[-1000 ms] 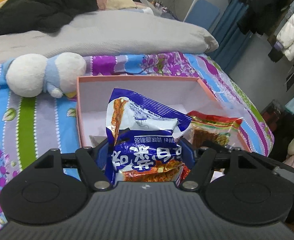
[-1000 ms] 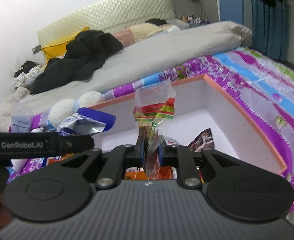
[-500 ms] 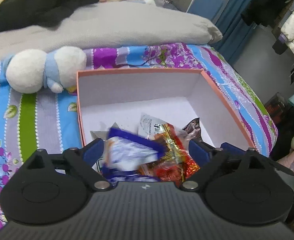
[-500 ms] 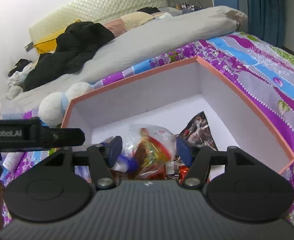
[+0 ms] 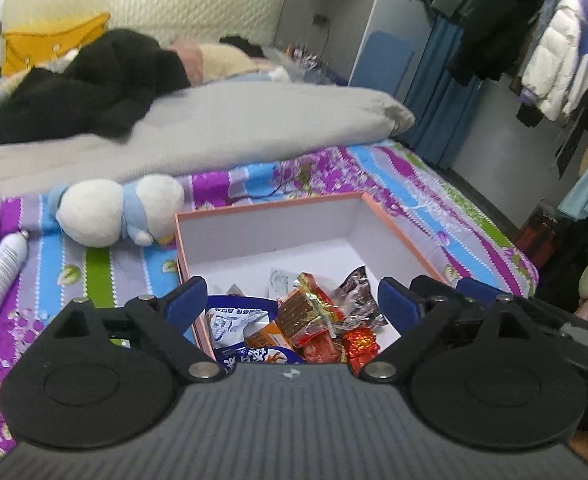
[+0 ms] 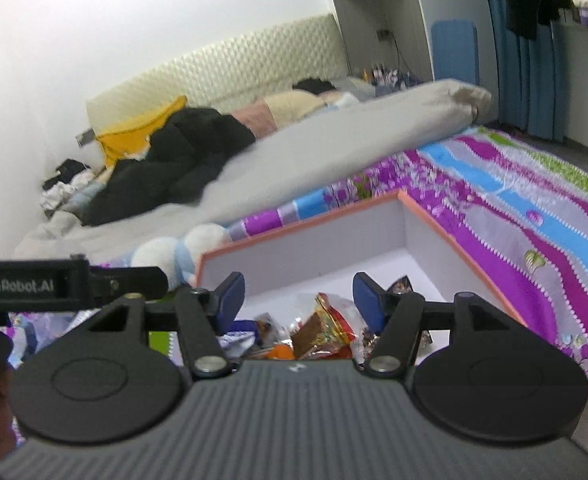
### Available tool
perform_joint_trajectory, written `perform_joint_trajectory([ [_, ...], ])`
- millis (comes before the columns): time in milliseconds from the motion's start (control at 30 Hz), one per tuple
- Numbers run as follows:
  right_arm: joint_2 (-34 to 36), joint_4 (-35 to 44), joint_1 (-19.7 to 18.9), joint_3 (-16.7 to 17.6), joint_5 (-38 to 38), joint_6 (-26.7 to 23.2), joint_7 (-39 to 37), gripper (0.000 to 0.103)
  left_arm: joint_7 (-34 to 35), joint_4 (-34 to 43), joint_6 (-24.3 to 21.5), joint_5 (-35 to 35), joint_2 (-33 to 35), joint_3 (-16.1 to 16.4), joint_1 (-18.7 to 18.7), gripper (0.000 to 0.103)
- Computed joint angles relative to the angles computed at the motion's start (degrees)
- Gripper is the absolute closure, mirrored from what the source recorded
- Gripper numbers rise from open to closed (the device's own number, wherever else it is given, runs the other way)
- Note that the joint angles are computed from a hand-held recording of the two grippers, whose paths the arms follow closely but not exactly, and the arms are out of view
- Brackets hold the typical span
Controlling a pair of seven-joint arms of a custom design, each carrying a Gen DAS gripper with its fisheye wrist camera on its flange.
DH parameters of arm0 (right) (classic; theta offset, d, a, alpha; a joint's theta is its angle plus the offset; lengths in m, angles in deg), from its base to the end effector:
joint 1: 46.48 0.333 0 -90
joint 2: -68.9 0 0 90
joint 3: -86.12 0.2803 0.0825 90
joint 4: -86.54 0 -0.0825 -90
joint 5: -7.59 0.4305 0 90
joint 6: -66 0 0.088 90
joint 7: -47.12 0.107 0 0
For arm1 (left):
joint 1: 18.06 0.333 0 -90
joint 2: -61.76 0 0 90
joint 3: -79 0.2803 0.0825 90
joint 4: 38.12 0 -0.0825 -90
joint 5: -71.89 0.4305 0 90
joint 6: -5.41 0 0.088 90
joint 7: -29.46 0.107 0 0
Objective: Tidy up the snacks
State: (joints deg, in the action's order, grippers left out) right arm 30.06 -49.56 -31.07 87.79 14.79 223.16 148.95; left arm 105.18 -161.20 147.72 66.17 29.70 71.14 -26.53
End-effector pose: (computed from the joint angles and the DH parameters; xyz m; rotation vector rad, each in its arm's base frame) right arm 0.4429 0.1339 0.6526 -1.5199 1.5078 -0.5403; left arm 0.4693 -0.1533 0.6879 -1.7768 1.7767 -1.0526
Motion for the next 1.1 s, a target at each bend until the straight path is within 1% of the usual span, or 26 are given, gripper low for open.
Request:
perform_joint_trajectory([
  [67,-2.19,-0.90,-0.39,0.61,-0.40,-0.02,0.48,0.041,-0.03,-1.34,0.11,0.13,-2.63,-0.05,-0.15,0.006],
  [200,-5.99,-2.53,-0.73,1.36,-1.13,-0.41,1.55,0.041,0.20,-4.08,0.40,-0.01,-7.60,0.31,-0.73,0.005],
  [300,-8.60,-3.87,-0.76,1.84,-1.55,-0.73,2.36,0.041,-0.15,-5.62,-0.28,0.53,-10.72,0.17,-0.57,0.005],
  [467,-12.64,-5.82,-0.81,2.85,-2.72,-2.19,3.54,0.041,0.04,-9.10,-0.83,0.49,-16.39,0.59,-1.34,0.004],
  [600,-15.81,-7.11,0.30,2.75,-2.88,-4.30,3.77,0.041,-0.40,-11.92,-2.08,0.36,-21.20,0.74,-1.61,0.004],
  [933,-21.84,-10.19,1.60,2.92,-3.50,-5.83,2.39,0.041,-1.84,-17.56,-6.25,2.01,-32.02,0.00,-1.04,0.004],
  [1100,-25.11,-12.62,1.27,3.41,-3.41,-7.14,3.46,0.041,-1.75,-18.60,-8.02,2.38,-34.56,-0.03,-1.62,0.004],
])
